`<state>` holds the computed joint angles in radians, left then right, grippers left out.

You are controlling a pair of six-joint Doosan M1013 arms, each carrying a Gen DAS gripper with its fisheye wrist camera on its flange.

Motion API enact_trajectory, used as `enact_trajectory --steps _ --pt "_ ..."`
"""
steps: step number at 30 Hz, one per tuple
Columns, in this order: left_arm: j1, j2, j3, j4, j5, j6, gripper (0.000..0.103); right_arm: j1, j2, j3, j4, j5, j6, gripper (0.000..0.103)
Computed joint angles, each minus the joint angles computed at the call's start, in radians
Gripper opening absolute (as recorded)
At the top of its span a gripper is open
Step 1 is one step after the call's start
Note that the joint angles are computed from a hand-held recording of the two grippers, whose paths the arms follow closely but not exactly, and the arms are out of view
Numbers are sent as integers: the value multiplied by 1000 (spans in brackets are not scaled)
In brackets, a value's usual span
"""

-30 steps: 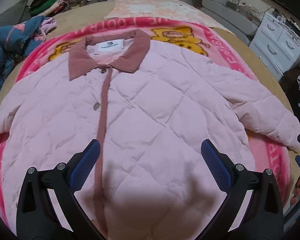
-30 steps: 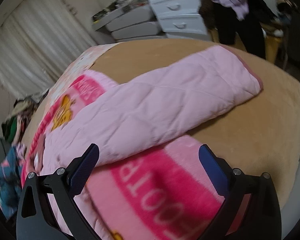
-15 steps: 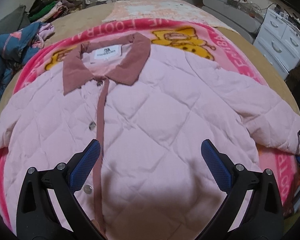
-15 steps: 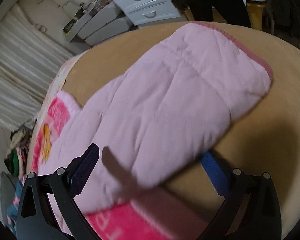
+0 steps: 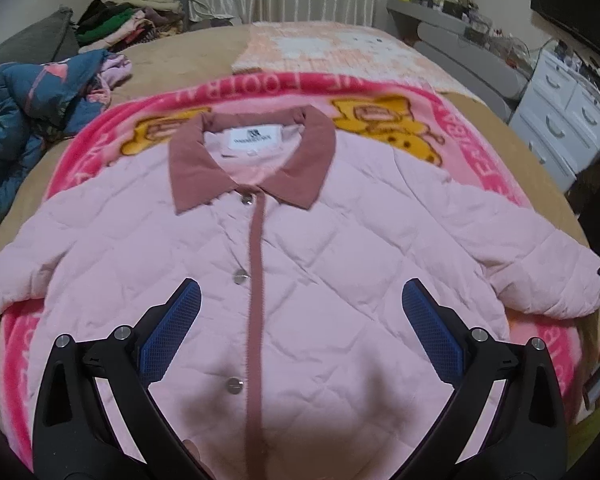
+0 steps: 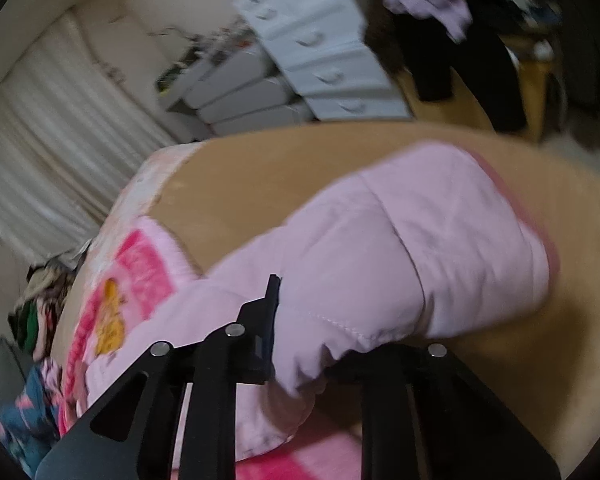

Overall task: Fold large clothes
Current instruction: 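Close the right tool on the sleeve cuff and lift it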

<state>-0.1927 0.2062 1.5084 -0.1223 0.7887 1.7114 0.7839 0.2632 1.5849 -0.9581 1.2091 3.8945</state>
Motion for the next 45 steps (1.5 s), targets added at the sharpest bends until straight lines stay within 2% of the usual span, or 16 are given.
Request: enact_trajectory --steps 6,10,13,19,29,36,45 --pt "34 -19 -14 -41 6 10 94 41 42 -149 -113 72 -249 16" --pt "75 -17 -42 -119 53 23 94 61 84 -261 -142 92 -390 15" --pt "90 -29 -43 -109 31 35 94 70 113 -327 -149 94 -459 15" --pt "140 -33 -62 -164 37 94 94 87 180 -467 -156 111 -588 15" --pt "240 -6 -112 -288 95 174 94 103 319 -741 -155 154 -806 15" --pt "293 4 -114 -377 95 258 94 109 429 -934 -136 172 -969 15" --pt "335 34 -115 -351 99 252 94 105 567 -1158 -88 177 -1130 15"
